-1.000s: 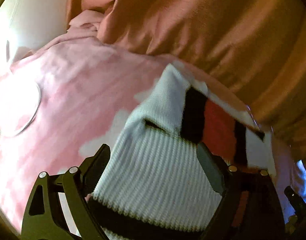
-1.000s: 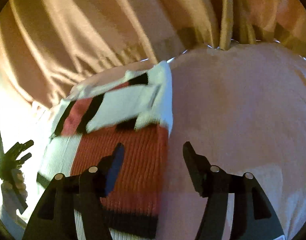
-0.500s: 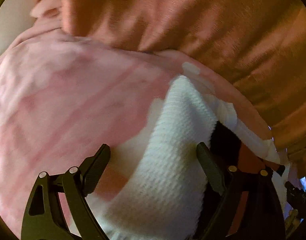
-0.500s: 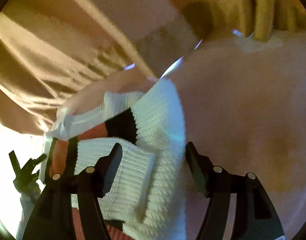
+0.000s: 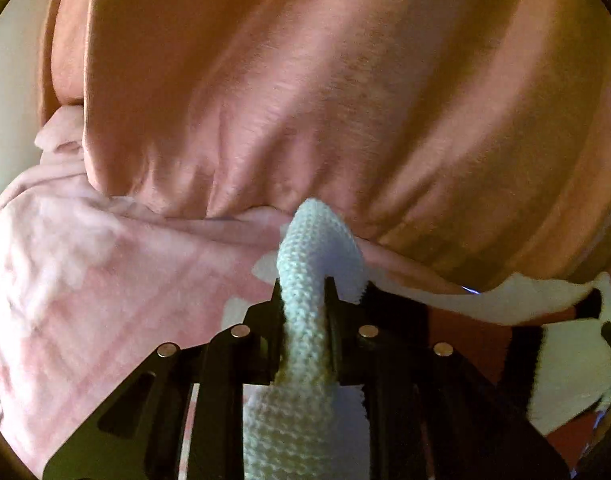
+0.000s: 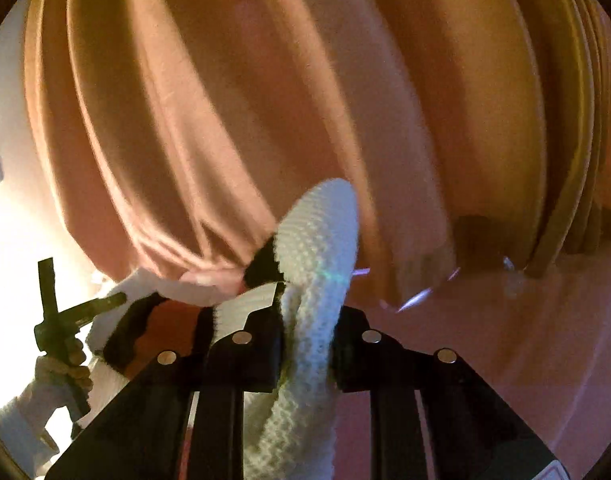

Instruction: Fold small clothes

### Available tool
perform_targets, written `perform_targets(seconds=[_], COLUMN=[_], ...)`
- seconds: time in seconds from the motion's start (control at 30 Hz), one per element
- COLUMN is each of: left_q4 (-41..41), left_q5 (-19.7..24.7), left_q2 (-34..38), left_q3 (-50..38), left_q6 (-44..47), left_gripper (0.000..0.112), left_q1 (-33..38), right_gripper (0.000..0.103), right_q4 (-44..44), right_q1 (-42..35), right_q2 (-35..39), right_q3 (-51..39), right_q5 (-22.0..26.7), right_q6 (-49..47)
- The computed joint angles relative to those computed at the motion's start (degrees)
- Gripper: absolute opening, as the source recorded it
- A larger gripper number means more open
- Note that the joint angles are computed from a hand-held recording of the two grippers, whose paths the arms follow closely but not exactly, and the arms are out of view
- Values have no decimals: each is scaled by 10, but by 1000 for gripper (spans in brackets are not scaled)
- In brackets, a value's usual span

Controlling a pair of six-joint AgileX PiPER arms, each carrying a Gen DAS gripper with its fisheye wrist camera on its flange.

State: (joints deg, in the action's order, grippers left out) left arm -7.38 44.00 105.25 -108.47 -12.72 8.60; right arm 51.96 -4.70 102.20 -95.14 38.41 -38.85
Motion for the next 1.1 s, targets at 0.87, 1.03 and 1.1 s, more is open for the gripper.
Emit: perform_targets(seconds=[0.87,1.03,1.1], left_q4=[-121,-104,-76], left_q5=[199,155,133], left_q2=[-472,-551,-568], left_q3=[571,633,646], left_q6=[223,173,139], left_gripper=[71,71,66], left_q1=[173,149,119], right_gripper=[52,55,21], right_q4=[-72,-50,-22], right_q1=[-174,-86,-67], right_q2=[-508,-539,-518], right_q3=[670,693,695], right_q5=[233,173,163], right_q6=[-20,22,5])
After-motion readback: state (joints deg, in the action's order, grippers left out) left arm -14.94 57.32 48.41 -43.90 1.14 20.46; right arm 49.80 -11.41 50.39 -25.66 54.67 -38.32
